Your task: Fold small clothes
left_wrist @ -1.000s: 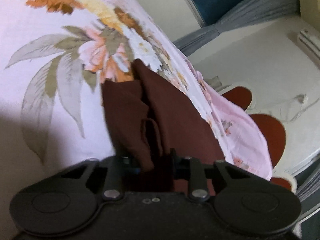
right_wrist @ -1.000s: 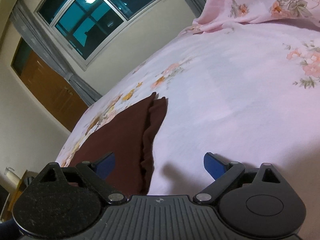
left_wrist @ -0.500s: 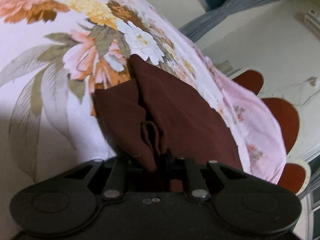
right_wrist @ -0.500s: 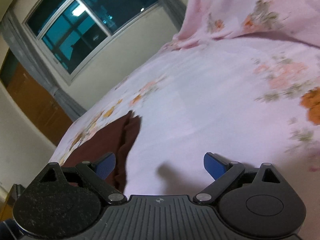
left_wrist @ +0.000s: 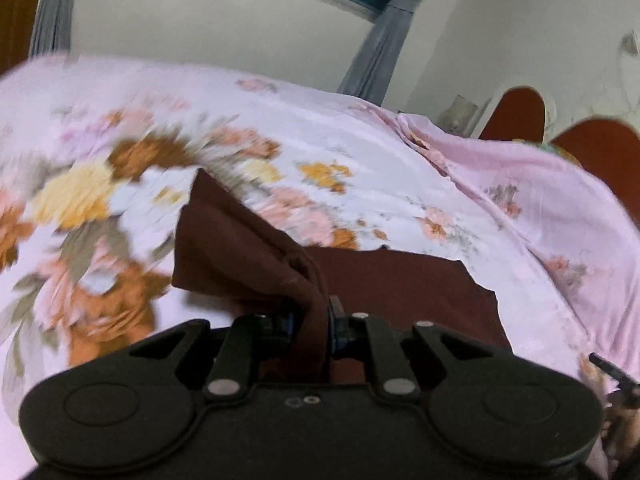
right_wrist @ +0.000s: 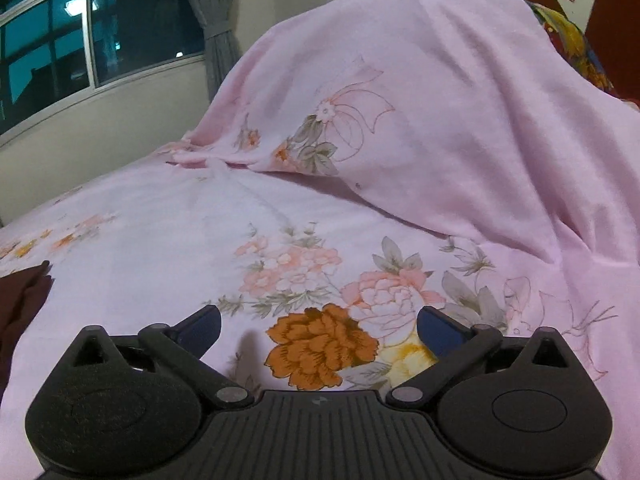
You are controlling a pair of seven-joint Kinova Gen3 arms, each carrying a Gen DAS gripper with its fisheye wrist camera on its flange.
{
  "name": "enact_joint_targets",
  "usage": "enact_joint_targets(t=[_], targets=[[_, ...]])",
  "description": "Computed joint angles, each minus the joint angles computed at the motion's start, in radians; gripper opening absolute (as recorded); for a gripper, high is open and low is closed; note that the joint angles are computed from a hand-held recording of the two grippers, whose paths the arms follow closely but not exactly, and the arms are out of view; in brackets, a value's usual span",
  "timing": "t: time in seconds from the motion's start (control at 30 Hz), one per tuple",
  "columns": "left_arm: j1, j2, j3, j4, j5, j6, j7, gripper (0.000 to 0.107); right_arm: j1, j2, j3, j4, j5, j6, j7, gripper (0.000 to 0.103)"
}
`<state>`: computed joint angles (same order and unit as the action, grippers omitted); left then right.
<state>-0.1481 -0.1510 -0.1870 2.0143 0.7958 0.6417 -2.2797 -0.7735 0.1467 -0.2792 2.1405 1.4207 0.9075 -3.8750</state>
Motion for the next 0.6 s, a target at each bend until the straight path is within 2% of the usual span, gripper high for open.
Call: enact_joint_targets(t=[0.07,0.13,0.33,0.43,0.6], targets=[[0.016,0.003,0.083,0.003,-0.041,-0.08,0.081,0.013,-0.022,0.009,-0.007,-0.018,0.023,0.013,0.05,0.103],[0.083,0.025,0.102,-0.006,-0.092,-0.135,0.163,0.013,-0.017,0.004,-0.011,-0.024,0.083,-0.031,0.05,0.103],[0.36,0.087,-0.006,-0.027,-0.214,-0.221,0.407,0.013,0.004,0.063,0.008,-0.14,0.143,-0.136,0.105,0.103],[0.498,0.111,-0.061,-0.04,-0.323,-0.264,0.529,0.013,0.025,0.071,0.022,-0.146,0.16,-0.201,0.113,0.103],[0.73,0.2,-0.199,-0.126,-0.474,-0.228,0.732,0.013,0.068,0.073,0.028,-0.104,0.248,-0.266,0.012,0.103]])
